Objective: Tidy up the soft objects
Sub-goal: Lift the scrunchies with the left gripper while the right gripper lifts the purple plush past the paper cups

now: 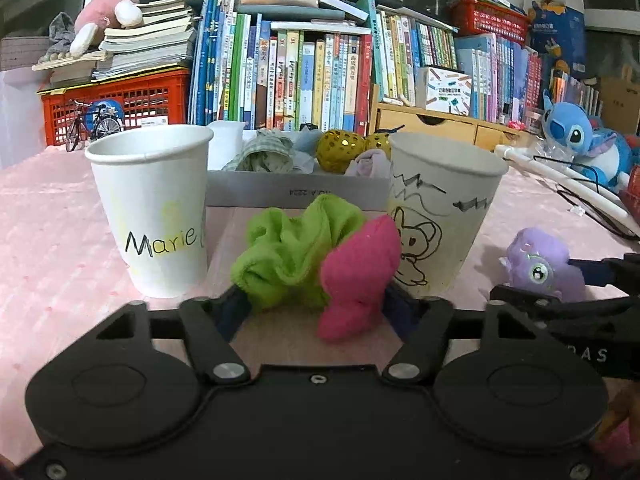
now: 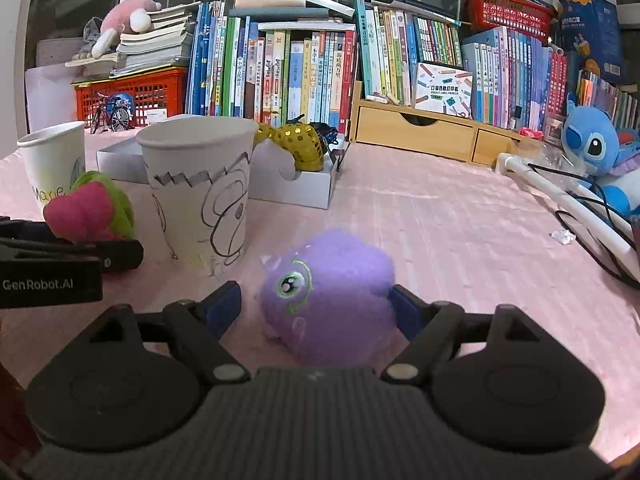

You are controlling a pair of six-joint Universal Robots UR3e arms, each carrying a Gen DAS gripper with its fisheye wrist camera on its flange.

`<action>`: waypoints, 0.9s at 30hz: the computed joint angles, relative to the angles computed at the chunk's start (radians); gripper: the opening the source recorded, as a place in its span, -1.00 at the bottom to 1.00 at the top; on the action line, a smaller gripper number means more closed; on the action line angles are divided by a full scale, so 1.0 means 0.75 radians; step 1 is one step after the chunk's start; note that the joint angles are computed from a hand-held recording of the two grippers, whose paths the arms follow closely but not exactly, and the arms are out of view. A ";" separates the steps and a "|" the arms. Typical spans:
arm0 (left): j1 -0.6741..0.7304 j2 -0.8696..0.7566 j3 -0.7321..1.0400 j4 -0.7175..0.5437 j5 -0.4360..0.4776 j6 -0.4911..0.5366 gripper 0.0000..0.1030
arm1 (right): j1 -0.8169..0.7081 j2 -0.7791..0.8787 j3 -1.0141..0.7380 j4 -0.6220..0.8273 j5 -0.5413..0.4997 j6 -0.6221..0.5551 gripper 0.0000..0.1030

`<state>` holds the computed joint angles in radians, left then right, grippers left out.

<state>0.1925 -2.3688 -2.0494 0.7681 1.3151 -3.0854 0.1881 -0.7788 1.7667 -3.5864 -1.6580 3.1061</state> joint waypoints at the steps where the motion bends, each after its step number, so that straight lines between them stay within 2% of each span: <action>1: -0.003 0.004 -0.002 -0.004 0.003 0.005 0.08 | 0.000 0.000 0.000 -0.001 -0.001 0.003 0.63; 3: -0.002 0.014 -0.009 -0.015 -0.003 0.015 -0.08 | 0.002 -0.002 -0.004 0.005 -0.011 0.009 0.42; 5: 0.001 0.025 -0.017 -0.022 -0.009 0.020 -0.18 | 0.005 -0.003 -0.006 0.007 -0.027 0.019 0.33; 9: 0.006 0.047 -0.037 -0.025 -0.017 0.020 -0.32 | -0.009 -0.016 0.008 0.009 -0.003 0.024 0.31; 22: 0.039 0.203 -0.151 0.004 -0.086 0.055 -0.37 | -0.018 -0.069 0.026 -0.018 0.016 0.051 0.30; 27: 0.081 0.340 -0.194 -0.046 -0.164 0.081 -0.37 | -0.022 -0.096 -0.011 0.016 0.003 0.053 0.30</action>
<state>0.2533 -2.1141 -2.1951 0.7334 1.1918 -3.0245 0.1719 -0.8507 1.7583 -3.5742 -1.6558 3.1461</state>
